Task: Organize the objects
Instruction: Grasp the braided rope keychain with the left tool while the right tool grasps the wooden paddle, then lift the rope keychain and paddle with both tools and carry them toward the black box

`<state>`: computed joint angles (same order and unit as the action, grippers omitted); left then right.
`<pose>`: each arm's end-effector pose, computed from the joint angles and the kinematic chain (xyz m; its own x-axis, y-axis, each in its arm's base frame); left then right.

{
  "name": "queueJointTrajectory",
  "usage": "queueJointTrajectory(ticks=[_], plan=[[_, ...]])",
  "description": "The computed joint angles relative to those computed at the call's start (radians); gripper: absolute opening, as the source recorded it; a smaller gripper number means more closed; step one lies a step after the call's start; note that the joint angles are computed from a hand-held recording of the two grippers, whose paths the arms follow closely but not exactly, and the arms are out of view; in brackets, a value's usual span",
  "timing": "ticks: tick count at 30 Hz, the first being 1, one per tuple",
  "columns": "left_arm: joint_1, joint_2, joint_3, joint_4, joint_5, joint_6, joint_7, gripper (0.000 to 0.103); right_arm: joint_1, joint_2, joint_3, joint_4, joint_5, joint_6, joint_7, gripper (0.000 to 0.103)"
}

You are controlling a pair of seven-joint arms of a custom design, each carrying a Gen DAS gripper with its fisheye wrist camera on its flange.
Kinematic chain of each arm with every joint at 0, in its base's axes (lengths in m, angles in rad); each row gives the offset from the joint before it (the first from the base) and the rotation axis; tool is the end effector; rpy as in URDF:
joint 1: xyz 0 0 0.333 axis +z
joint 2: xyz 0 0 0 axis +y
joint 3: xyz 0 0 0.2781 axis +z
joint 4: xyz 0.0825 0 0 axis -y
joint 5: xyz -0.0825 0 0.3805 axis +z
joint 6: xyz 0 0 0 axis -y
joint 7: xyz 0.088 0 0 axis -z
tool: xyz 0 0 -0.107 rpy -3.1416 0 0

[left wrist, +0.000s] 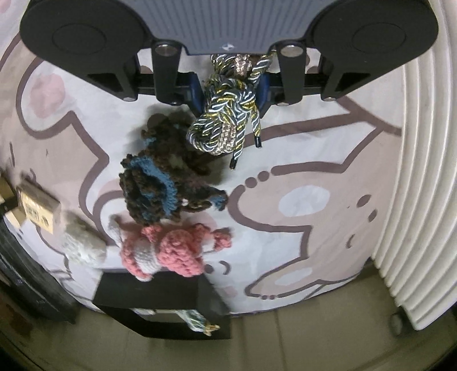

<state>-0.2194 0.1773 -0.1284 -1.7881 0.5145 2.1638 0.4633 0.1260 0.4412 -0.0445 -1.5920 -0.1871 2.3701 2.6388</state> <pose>0.5930 -0.1904 0.4397 0.5064 -0.8594 -0.0710 -0.7849 -0.4253 -0.4505 0.6868 0.0578 0.3819 -0.7283 -0.6588 -0.1887 -0.5905 0.7430 -0.3150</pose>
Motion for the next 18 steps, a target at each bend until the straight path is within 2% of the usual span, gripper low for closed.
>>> queueJointTrajectory(ticks=[10, 18], plan=[[-0.02, -0.032, -0.015, 0.044, 0.066, -0.11, -0.086, 0.038, 0.024, -0.07, -0.01, -0.047, -0.066, 0.036, 0.061, 0.045], [-0.019, -0.008, -0.025, 0.068, 0.012, -0.135, -0.027, 0.039, 0.034, -0.079, 0.001, -0.044, -0.082, 0.033, 0.056, 0.045]])
